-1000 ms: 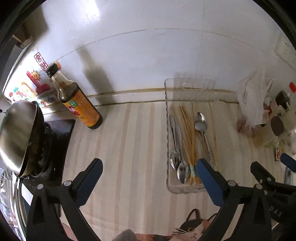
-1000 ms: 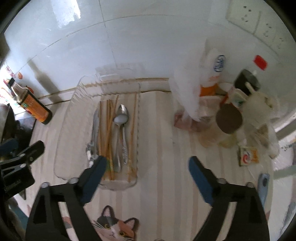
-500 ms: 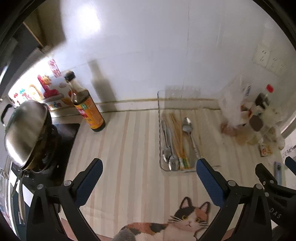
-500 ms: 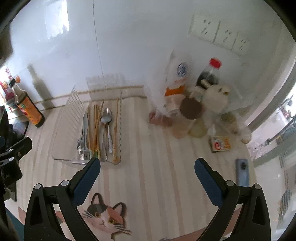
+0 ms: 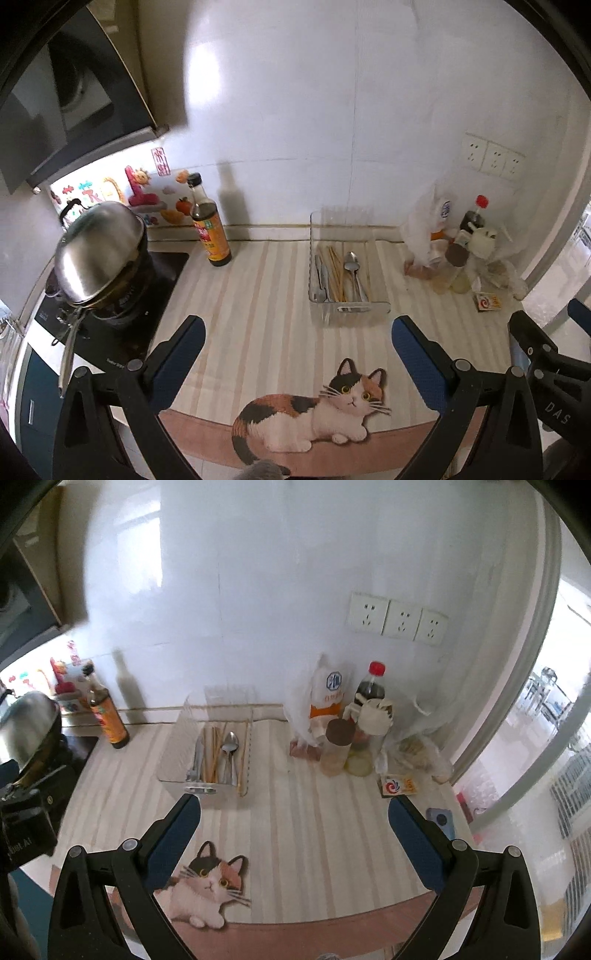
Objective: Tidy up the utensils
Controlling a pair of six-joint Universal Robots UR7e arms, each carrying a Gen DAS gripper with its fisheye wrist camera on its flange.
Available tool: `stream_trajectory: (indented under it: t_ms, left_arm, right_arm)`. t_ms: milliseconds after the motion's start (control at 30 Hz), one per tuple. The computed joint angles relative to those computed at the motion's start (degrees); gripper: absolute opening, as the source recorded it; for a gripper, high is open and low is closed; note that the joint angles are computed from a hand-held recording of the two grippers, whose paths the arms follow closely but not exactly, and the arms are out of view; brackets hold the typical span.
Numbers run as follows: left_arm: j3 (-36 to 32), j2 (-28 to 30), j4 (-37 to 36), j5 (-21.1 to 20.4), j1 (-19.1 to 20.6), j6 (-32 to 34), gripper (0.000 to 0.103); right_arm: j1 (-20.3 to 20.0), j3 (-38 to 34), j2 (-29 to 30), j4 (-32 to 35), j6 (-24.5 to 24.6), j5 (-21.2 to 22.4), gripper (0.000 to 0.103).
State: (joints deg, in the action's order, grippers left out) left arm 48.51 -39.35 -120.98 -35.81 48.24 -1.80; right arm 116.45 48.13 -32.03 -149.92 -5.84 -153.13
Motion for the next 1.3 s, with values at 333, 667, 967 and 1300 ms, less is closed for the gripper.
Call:
stream_trajectory:
  t_ms: [333,667,967,1300]
  left_arm:
    - [8.83,-5.81,-6.18,2.35,-2.79,1.16,0.103]
    - [10.04,-6.52,-6.64,3.05,-2.9,0.81,0.103]
    - [10.15,-6.53,-5.44,3.85,-2.41,-0.37,0.103]
    - [9.91,-6.46,-4.12,3.09,-2.12,-1.66,0.103]
  right_arm:
    - [3.68,7.51,-4.23,-7.89,-3.32,-0.76,0.103]
    - [4.57,7.68,-3.96,-9.66,-4.33,-1.17,0.103]
    - [4.27,6.51,-3.33,-7.77,-3.15,-1.09,0.103]
    - [4.12,6.24,-3.17,-6.37,-2.32,-0.72,0.103]
